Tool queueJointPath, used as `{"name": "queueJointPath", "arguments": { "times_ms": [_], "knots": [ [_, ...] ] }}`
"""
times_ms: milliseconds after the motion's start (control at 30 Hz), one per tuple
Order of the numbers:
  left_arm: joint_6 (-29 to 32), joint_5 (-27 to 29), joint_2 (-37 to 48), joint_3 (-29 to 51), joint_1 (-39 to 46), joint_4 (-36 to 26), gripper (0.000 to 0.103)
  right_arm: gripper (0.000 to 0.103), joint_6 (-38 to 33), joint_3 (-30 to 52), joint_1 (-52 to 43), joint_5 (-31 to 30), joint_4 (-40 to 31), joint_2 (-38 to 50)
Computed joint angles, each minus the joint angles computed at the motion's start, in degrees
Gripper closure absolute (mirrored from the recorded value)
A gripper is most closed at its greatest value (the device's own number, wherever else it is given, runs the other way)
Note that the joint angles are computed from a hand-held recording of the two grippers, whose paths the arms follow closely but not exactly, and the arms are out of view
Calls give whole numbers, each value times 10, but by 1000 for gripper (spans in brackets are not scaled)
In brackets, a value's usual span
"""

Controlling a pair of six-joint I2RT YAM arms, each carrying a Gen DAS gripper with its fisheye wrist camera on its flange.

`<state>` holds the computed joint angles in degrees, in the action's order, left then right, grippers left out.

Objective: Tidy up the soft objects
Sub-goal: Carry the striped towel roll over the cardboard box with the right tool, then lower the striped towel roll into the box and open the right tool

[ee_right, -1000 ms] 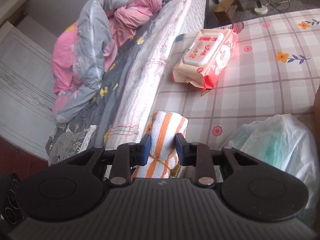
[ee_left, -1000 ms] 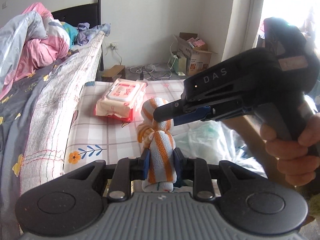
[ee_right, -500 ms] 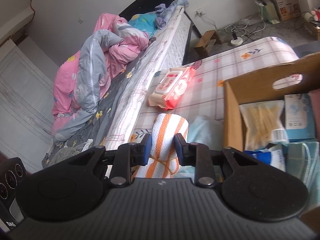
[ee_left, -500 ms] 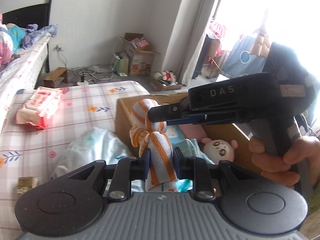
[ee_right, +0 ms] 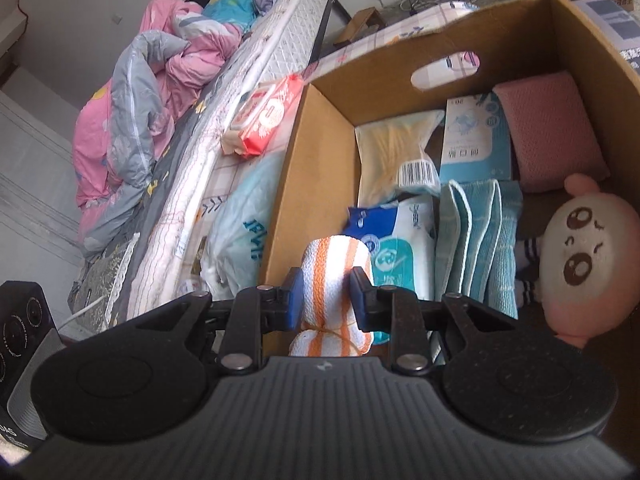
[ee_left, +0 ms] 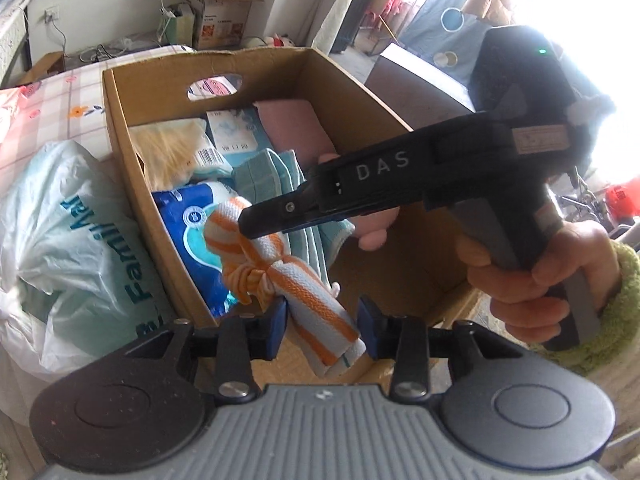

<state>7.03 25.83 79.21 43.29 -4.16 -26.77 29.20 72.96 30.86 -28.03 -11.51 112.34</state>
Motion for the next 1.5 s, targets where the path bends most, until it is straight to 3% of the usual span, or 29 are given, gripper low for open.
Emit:
{"name": "queueJointPath", "arguments": {
  "times_ms": [200, 367, 667, 833, 1033, 1367, 1500],
  "knots": [
    [40, 7, -16, -10, 20, -41, 63, 79, -13, 21, 7, -63, -17, 51],
    [64, 30, -56, -26, 38, -65, 63, 79, -52, 46, 13, -73, -62, 63],
    [87, 41, -119, -43, 59, -93, 61, 79, -85, 79, 20, -44, -130, 74],
    [106, 57, -155, -53, 95, -112, 61, 79, -83, 74, 31, -21, -135, 74],
    [139, 77, -182, -65, 148, -135, 60, 79, -108, 110, 55, 49, -186, 94],
    [191, 96, -201, -84, 245, -136, 55, 79, -100, 145, 86, 112, -219, 107],
    [223, 109, -203, -87, 293, -145, 55, 77, -51, 111, 75, 94, -192, 69]
  ]
}}
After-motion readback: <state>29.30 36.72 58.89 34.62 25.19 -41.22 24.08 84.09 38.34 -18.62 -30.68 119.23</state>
